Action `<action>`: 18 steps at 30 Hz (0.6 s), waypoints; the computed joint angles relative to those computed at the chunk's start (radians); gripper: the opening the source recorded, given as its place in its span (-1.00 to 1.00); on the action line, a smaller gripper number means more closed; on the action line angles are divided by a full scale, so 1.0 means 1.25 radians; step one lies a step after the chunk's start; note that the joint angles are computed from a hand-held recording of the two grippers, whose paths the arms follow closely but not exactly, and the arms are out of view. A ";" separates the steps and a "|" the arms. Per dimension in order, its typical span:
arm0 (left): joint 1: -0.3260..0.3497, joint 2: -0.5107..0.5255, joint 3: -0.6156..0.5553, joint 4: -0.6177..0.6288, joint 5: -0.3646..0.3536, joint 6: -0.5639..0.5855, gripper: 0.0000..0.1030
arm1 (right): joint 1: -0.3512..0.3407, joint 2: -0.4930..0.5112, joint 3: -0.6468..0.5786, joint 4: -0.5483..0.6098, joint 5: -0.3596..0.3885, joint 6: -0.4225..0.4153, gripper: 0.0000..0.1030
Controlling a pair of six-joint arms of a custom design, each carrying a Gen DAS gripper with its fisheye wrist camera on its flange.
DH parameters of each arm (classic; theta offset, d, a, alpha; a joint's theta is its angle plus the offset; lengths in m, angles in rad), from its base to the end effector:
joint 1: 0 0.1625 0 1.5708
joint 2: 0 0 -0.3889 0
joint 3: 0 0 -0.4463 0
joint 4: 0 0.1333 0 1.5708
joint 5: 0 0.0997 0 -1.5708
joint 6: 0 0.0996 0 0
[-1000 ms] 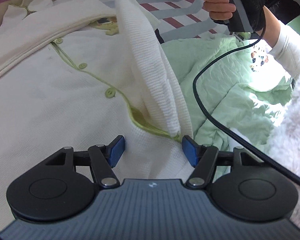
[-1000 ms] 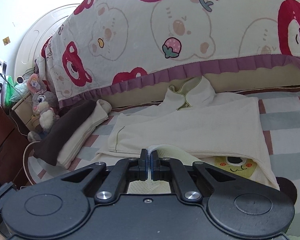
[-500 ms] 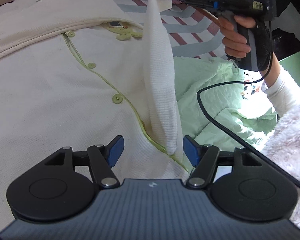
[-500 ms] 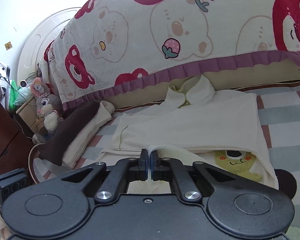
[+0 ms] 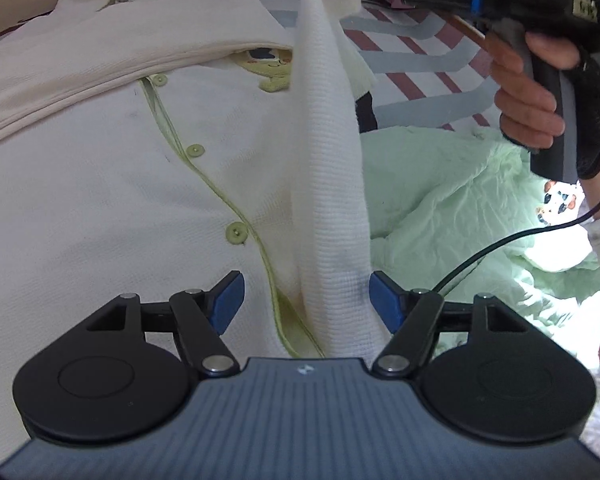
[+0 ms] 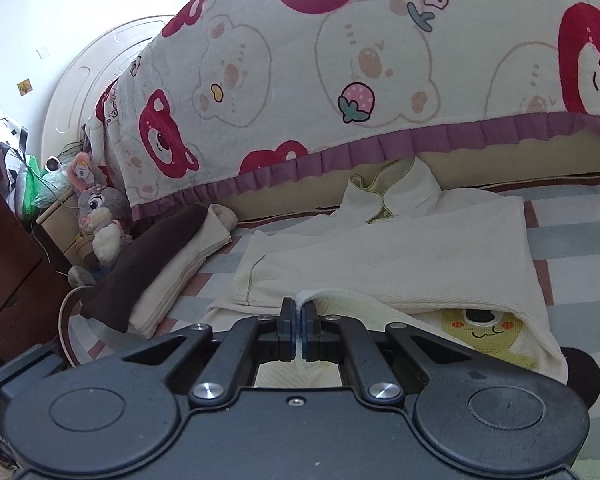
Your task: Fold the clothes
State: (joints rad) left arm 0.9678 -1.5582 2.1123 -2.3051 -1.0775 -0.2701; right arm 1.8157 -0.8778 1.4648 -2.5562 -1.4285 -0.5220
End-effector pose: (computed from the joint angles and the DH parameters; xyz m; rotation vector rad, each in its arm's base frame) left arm -0.1339 -0.5127 0.2481 0.3902 2.6966 -0.5130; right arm 0.3249 -0.6920 0.1623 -1.1595 2.7592 -0.6278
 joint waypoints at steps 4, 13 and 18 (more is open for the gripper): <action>-0.003 0.001 0.011 0.037 0.017 -0.042 0.33 | -0.006 -0.011 0.012 -0.024 0.011 0.021 -0.90; -0.078 -0.044 0.057 0.006 0.230 0.001 -0.74 | -0.024 -0.019 0.029 -0.061 0.033 0.050 -0.90; -0.059 -0.019 -0.009 0.015 0.301 0.113 -0.74 | -0.033 -0.016 0.028 -0.102 0.065 0.083 -0.90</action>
